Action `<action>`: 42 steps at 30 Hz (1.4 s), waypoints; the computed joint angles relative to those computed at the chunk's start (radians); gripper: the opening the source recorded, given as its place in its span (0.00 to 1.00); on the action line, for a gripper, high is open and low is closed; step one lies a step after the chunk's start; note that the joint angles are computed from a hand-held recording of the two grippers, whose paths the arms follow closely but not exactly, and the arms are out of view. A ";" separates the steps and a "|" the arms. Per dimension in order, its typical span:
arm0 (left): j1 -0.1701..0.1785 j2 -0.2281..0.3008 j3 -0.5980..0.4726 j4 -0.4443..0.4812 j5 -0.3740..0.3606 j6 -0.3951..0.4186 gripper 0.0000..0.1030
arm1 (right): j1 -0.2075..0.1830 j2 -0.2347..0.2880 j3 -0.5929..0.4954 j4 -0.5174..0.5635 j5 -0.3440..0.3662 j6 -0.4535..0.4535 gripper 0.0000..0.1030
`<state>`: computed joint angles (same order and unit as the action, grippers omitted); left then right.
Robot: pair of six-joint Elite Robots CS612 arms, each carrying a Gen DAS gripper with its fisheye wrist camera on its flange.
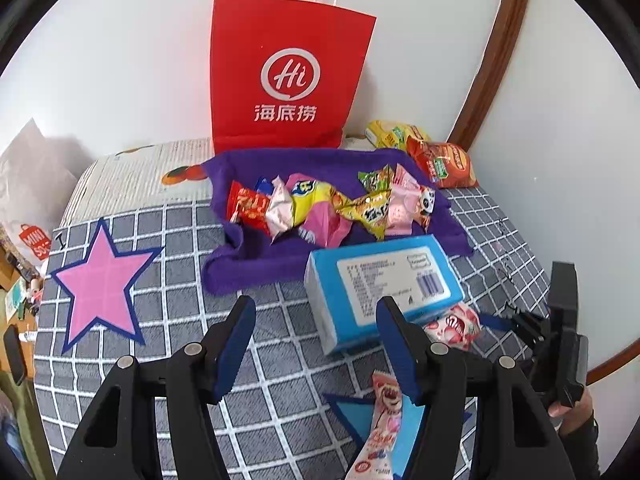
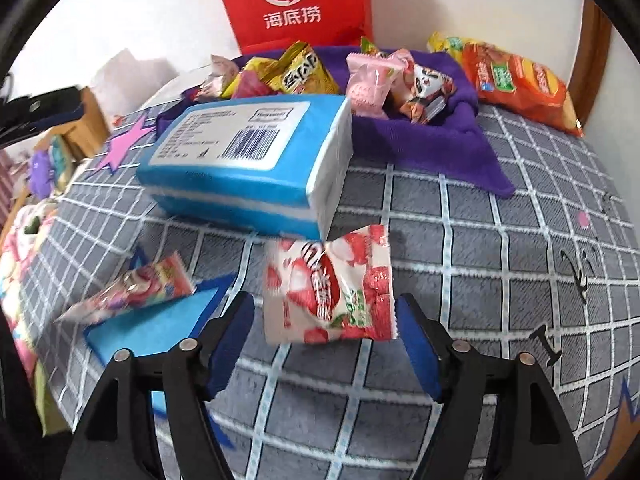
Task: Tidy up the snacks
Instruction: 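Grasp the red-and-white strawberry candy bag with the right gripper while the left gripper grasps the pink Lotso stick candy, then carry the strawberry candy bag with the right gripper while the left gripper carries the Lotso candy to the cloth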
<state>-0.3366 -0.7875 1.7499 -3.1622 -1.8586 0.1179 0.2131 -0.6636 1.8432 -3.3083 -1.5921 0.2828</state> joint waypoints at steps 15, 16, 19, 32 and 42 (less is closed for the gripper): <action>-0.010 0.006 0.063 0.026 0.013 0.047 0.59 | 0.020 0.034 0.016 -0.093 -0.186 0.060 0.57; -0.013 0.008 0.065 0.027 0.008 0.051 0.59 | 0.019 0.032 0.023 -0.097 -0.189 0.059 0.57; -0.021 0.012 0.068 0.037 -0.006 0.063 0.59 | 0.014 0.023 0.054 -0.112 -0.207 0.071 0.57; -0.085 0.047 0.095 0.077 0.033 0.152 0.52 | 0.005 0.030 0.088 -0.169 -0.251 0.139 0.57; -0.089 0.057 0.099 0.010 0.058 0.154 0.19 | 0.000 0.032 0.090 -0.182 -0.227 0.134 0.58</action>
<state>-0.4257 -0.7306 1.8487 -3.1526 -1.8002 0.2715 0.2134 -0.6318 1.9328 -3.4904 -1.8194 0.4170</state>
